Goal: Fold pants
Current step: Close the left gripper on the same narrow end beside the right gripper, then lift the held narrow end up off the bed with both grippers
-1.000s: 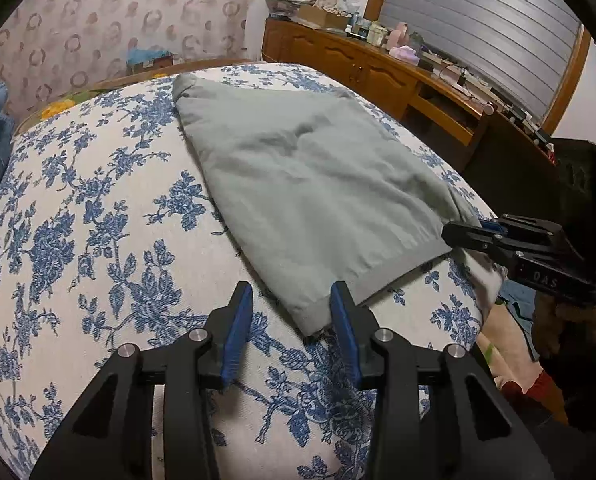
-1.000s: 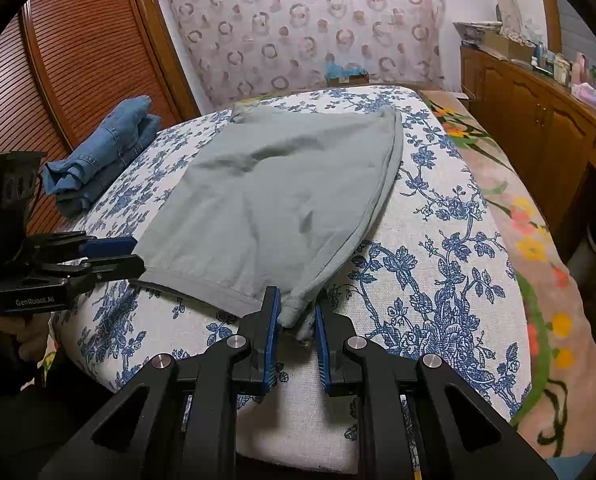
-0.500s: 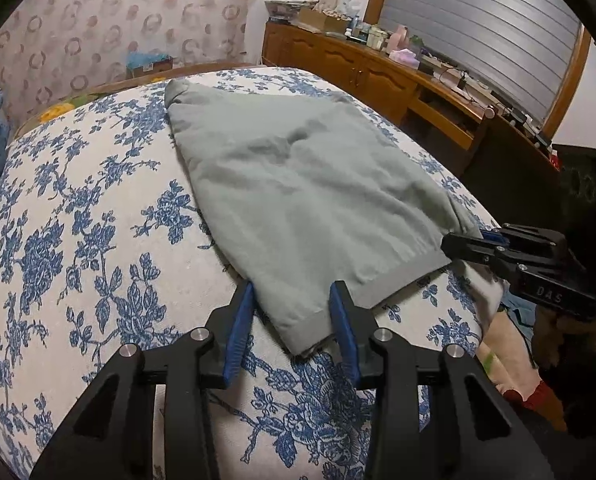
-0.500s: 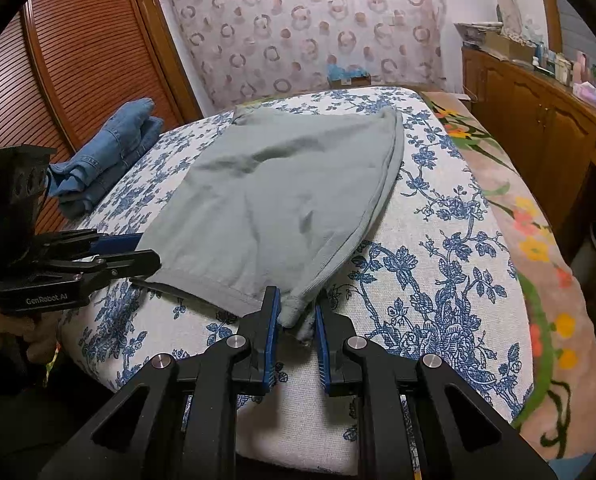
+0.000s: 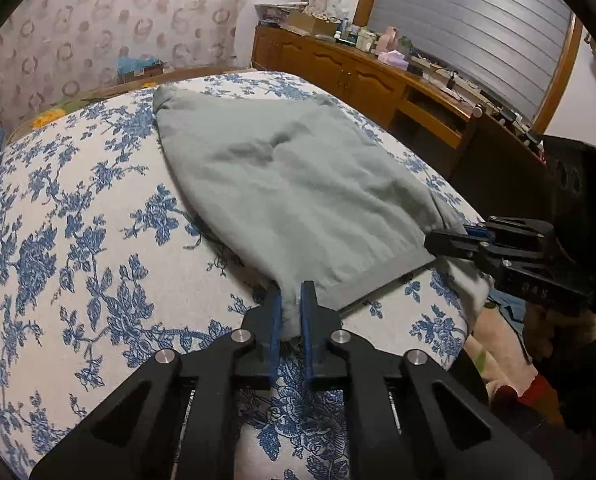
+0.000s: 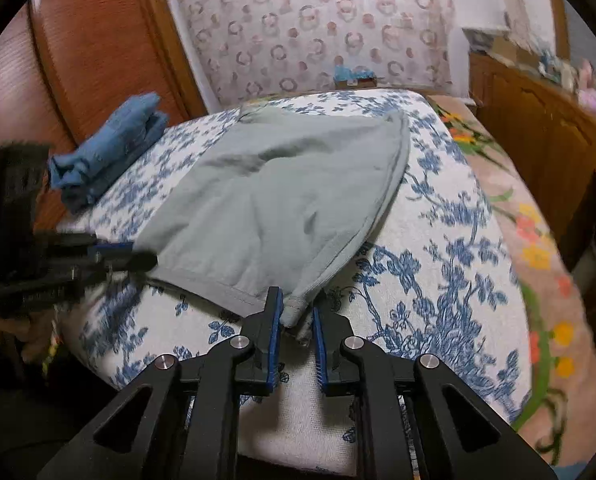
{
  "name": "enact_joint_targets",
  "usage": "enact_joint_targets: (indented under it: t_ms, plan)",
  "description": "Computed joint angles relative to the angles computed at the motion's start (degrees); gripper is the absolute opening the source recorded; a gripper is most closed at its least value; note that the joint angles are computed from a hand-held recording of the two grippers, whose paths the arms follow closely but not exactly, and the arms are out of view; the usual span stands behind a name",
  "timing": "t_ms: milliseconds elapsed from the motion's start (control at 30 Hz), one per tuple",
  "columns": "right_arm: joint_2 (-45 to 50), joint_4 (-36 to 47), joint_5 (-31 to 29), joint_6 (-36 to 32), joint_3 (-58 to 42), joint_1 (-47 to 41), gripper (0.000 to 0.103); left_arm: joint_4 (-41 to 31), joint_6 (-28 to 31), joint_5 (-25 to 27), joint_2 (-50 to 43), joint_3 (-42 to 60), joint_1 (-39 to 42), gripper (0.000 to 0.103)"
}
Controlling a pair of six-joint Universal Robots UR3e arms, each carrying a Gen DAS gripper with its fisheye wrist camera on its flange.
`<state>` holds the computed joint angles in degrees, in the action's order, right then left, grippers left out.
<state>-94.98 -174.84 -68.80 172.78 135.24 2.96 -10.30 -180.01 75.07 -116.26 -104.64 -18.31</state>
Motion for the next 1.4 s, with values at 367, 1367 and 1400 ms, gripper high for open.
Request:
enact_joint_targets:
  t_ms: [367, 1367, 1400]
  plan:
    - [-8.32, 7.56, 6.69, 0.50, -6.91, -1.84, 0.013, 1.73, 1.51, 0.00, 10.44, -2.00, 2.71, 0.008]
    - [-5.37, 3.67, 11.62, -4.00, -23.68, 1.91, 0.013, -0.75, 4.76, -5.61, 26.12, 4.27, 15.45, 0.008]
    - [-3.09, 3.04, 11.74, -4.28, -24.83, 2.13, 0.013, -0.52, 4.75, -6.07, 25.18, 4.52, 16.14, 0.008]
